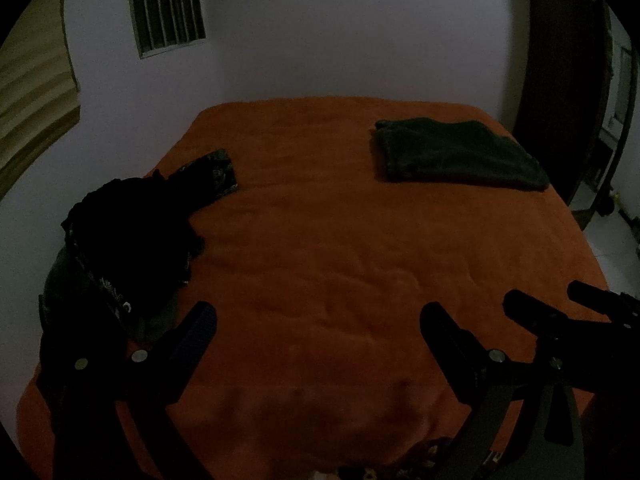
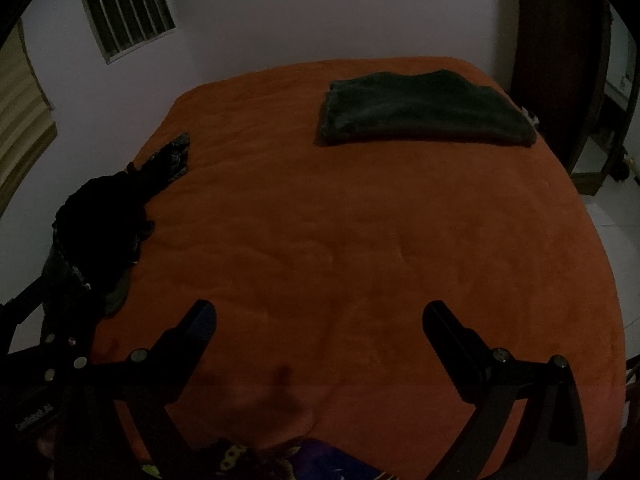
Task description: Fold clothes
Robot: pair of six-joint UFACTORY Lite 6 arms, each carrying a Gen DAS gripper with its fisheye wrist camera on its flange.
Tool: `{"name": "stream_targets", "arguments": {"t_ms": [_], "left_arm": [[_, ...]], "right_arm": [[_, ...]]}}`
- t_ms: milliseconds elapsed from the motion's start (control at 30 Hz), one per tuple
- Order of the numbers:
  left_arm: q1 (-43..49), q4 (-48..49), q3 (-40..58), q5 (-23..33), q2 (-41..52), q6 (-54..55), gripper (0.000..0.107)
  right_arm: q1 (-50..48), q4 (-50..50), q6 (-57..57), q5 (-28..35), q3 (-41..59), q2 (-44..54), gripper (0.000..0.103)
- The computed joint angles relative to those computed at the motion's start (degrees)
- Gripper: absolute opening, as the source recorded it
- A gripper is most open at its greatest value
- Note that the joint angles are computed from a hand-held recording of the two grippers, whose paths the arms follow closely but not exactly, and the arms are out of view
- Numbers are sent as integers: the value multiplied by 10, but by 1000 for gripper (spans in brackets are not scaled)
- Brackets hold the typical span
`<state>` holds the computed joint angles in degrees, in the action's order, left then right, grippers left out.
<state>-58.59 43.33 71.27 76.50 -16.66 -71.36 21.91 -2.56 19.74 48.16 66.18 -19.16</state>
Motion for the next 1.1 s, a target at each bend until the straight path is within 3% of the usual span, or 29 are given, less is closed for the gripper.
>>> {"name": "stream_targets", "arguments": {"t_ms": [133,1100], "left_arm": [[-3,6,-34,-11,-28,-3,102],[40,-39,-3,-2,-36,31,102]], "right_arm": [[12,-11,23,0,-1,1,103],[-29,40,-35,-11,-19,-8,103]]}}
